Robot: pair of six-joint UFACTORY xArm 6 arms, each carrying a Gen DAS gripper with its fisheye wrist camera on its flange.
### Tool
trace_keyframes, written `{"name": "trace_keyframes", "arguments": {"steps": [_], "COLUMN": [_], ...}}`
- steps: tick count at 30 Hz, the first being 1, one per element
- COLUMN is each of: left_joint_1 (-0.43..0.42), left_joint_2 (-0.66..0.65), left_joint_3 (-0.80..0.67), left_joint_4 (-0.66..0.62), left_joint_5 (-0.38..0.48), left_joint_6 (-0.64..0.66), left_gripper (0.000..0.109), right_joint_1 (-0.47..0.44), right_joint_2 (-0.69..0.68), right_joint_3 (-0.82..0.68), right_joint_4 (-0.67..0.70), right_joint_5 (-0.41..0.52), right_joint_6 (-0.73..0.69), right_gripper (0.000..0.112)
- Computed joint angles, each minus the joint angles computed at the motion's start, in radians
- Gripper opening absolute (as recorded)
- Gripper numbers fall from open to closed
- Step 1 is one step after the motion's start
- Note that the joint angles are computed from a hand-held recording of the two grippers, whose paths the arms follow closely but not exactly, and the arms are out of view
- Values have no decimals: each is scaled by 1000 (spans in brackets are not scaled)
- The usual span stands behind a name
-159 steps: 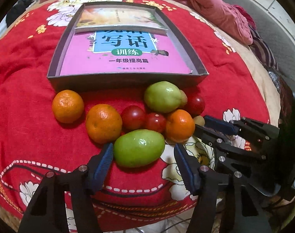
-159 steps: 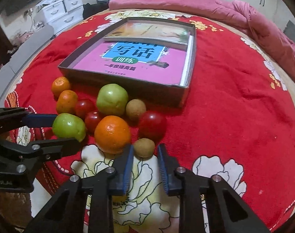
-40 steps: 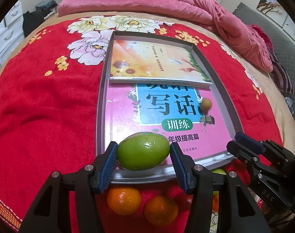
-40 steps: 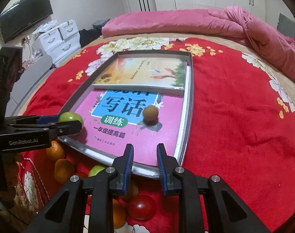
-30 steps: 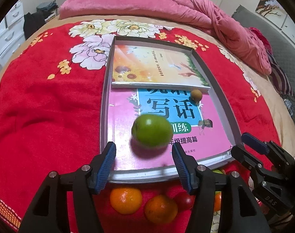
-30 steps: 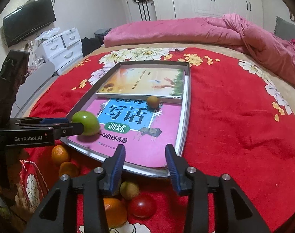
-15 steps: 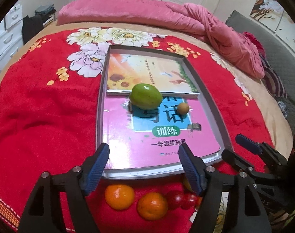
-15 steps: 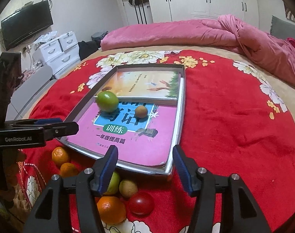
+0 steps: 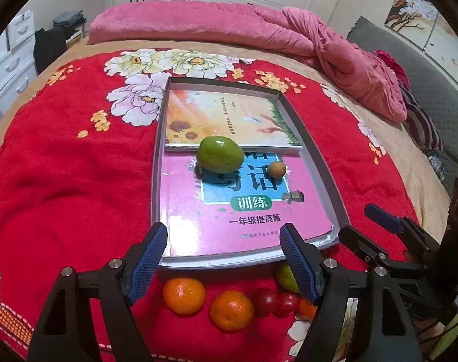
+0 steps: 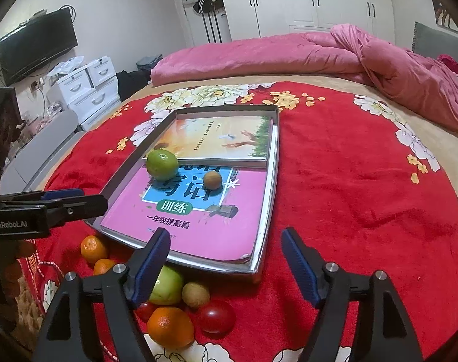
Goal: Organize fruits
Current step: 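Withdraw both tools from the tray back toward the fruit row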
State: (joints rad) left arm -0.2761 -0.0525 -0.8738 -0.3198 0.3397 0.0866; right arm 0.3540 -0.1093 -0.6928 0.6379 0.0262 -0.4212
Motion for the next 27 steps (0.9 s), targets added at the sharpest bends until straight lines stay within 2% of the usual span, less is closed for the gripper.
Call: {"name": "trace_keyframes", "arguments": {"steps": [8, 11, 15, 27], "left_joint_1": [10, 14, 21, 39], "left_joint_2": [-31, -45, -64, -121], "left_joint_3": [11, 15, 20, 51], "left_joint_4": [-13, -46, -77, -86], "left_joint_5": [12, 15, 23, 34], "left_joint_6": [17, 45, 69, 82], "left_gripper": [78, 78, 78, 78], "right_joint_1": [-3, 8, 16, 29], "right_joint_2": [-16, -31, -50, -105], "right_joint_3": [5, 9, 24, 53], "right_joint_4": [47, 101, 83, 82], "right_joint_5": [-20, -36, -63, -71], "right_joint_6": [-21, -69, -60, -53], "right_gripper": [82, 85, 85, 86]}}
